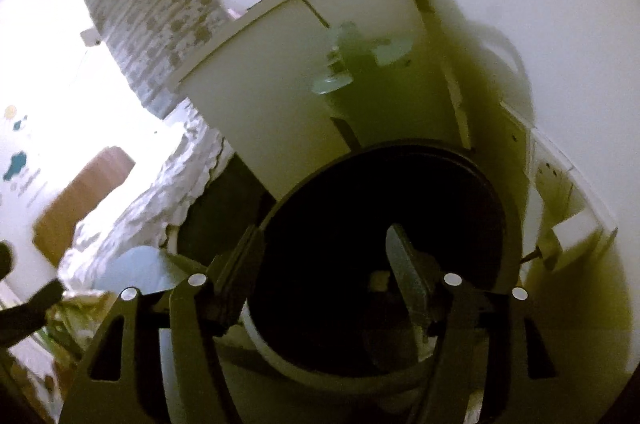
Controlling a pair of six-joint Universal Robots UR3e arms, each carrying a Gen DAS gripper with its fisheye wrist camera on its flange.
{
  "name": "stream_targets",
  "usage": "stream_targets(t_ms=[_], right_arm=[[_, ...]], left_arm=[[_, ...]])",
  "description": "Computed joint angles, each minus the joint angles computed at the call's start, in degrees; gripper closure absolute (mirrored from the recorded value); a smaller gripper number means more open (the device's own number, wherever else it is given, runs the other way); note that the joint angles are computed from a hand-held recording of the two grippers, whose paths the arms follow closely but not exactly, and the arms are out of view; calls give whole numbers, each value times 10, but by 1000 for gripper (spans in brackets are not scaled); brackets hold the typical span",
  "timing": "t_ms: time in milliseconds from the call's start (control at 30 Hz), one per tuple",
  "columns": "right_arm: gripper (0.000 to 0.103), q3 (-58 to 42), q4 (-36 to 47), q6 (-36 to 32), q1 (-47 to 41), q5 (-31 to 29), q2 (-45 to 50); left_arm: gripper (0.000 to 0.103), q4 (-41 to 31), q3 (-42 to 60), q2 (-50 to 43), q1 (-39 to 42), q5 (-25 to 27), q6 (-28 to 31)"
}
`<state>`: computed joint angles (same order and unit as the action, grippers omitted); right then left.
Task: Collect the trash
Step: 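Grasp the pink hair roller with the left tool while the right tool grasps the green paper strip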
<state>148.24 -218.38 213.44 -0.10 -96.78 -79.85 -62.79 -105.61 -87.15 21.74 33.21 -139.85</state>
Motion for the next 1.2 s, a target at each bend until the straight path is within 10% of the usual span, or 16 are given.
stream_targets(t_ms=[233,400,633,833,1000,1200], right_arm=[[39,-134,84,-22,136,66,33],[39,-390,221,-70,280,91,127],[39,-808,555,-169,346,120,303],[66,-1155,841,-208,375,89,464],[91,-1105,791,-208,383,109,450],[95,-931,673,-178,375,139,361]], left_arm=[[15,-228,-64,153,301,19,208],[16,-127,-94,138,432,67,194],[17,-37,-44,-1,417,150,142],[37,0,-26,-65,398,173,143],[69,-34,-15,-72,419,165,175],[71,-74,-17,-59,445,146,214]])
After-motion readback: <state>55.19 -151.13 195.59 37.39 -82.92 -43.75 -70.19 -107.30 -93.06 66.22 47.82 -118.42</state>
